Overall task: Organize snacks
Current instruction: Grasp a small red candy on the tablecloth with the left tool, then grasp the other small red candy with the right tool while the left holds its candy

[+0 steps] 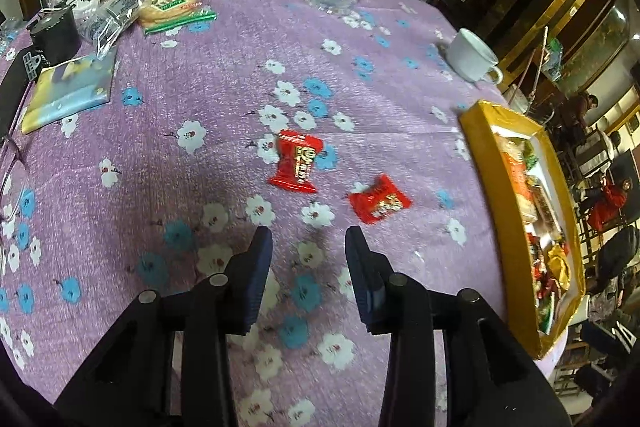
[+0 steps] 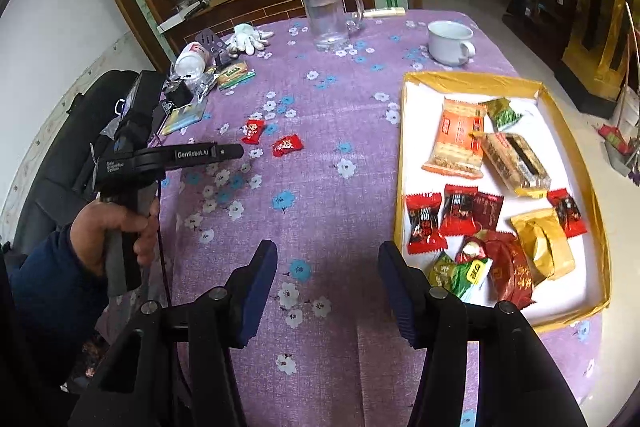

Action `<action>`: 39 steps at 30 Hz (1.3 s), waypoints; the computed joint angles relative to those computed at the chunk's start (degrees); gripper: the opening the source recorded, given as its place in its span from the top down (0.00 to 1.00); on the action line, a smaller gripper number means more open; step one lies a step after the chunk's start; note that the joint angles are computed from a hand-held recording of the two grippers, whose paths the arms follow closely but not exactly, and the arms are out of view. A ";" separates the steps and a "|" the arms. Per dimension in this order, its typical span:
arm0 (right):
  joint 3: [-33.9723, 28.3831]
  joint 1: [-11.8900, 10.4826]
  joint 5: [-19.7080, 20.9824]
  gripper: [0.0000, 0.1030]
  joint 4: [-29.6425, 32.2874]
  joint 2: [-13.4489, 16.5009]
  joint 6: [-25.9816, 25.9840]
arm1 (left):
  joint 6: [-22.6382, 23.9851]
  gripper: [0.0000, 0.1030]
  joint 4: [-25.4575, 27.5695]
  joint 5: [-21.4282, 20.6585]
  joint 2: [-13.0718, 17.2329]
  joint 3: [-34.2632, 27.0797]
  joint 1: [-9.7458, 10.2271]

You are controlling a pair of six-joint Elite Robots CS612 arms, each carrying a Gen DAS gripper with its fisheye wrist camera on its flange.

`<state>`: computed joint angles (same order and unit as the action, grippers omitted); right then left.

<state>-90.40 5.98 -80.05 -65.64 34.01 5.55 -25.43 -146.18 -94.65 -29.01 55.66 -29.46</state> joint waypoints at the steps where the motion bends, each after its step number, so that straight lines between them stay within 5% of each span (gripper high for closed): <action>1: 0.14 -0.14 0.56 0.47 0.38 0.02 0.15 | -0.16 0.66 0.53 0.78 0.21 -0.41 -0.06; 7: 1.09 -0.35 2.52 0.47 0.15 -0.24 -0.18 | -0.81 0.66 1.28 1.65 2.52 -4.86 0.15; 11: 2.50 -0.63 3.87 0.48 -0.78 -0.83 0.69 | 0.65 0.67 6.25 3.04 5.50 -10.62 -0.03; 13: 3.38 -0.80 4.78 0.51 -0.93 -1.22 1.09 | 1.62 0.77 7.05 4.54 6.61 -12.28 -0.19; 18: 6.66 -1.21 8.19 0.54 -1.92 -2.54 2.38 | 3.84 0.83 4.24 7.05 7.02 -12.07 -0.33; 28: 20.29 -1.31 16.63 0.62 -7.48 -6.35 11.38 | 1.11 0.84 -8.79 6.40 -1.05 4.24 -0.43; 35: 30.39 -0.39 18.70 0.69 -12.58 -8.87 18.91 | -1.88 0.83 -16.09 8.56 -6.80 14.95 -0.87; 39: 34.34 0.61 16.15 0.76 -14.42 -10.16 21.37 | -4.44 0.83 -18.54 9.63 -8.98 19.15 -0.83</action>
<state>-56.06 6.59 -63.90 -80.06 23.85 26.92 -29.88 -164.73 -85.03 -37.99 74.81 -30.29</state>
